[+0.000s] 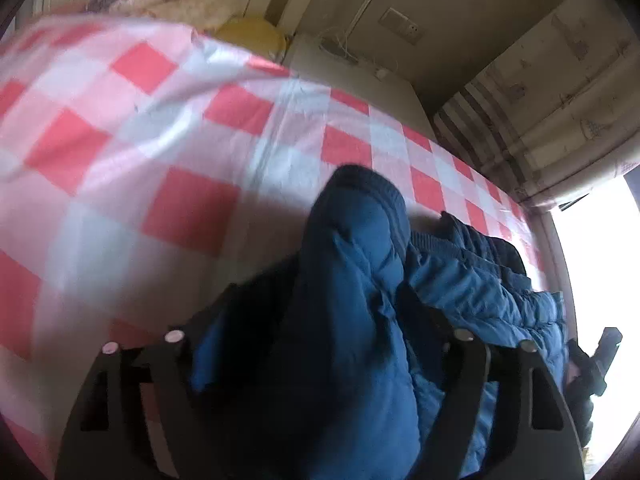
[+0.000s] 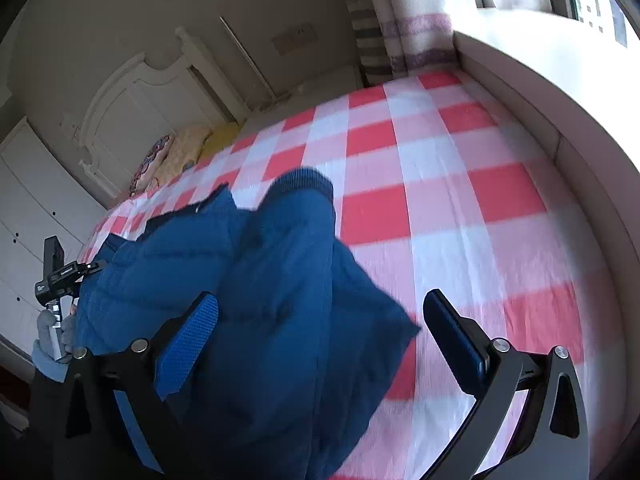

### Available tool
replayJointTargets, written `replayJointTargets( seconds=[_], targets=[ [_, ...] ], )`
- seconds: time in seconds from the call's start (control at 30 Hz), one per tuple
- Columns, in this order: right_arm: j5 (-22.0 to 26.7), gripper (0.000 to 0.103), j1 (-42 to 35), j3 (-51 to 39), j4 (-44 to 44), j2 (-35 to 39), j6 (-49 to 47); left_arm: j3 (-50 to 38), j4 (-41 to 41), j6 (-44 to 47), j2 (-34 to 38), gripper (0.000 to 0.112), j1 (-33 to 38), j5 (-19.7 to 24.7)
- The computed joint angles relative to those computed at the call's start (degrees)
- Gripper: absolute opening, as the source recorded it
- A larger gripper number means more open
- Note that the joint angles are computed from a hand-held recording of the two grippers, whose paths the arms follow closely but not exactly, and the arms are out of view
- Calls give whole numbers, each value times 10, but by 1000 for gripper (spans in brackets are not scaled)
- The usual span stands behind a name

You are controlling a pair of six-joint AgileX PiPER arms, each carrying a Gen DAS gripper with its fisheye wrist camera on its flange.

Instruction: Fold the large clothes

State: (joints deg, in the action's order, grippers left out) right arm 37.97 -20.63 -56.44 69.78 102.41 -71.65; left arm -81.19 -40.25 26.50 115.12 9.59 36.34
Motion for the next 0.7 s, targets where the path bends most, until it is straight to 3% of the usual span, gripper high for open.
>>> replayJointTargets(
  seconds=[0.17, 0.2, 0.23, 0.3, 0.4, 0.5, 0.6, 0.7],
  targets=[
    [-23, 96, 55, -65, -43, 39, 35, -8, 84, -59, 0, 78, -39, -24],
    [-44, 57, 71, -62, -41, 50, 18, 3, 84, -51, -4, 62, -44, -38],
    [-75, 36, 83, -40, -17, 39, -23, 17, 62, -21, -14, 35, -46, -46],
    [-140, 16, 107, 33, 81, -27, -137, 81, 7, 43, -65, 12, -51, -84],
    [-125, 10, 98, 137, 187, -170, -248, 188, -32, 103, -186, 7, -73, -140],
    [-104, 10, 81, 128, 99, -264, -156, 192, -6, 75, -254, 7, -79, -121],
    [-135, 10, 109, 32, -53, -256, 16, 91, 141, -83, -237, 8, -94, -95],
    [-163, 10, 141, -73, -198, -157, 188, -35, 240, -200, -142, 12, -103, -42]
  ],
)
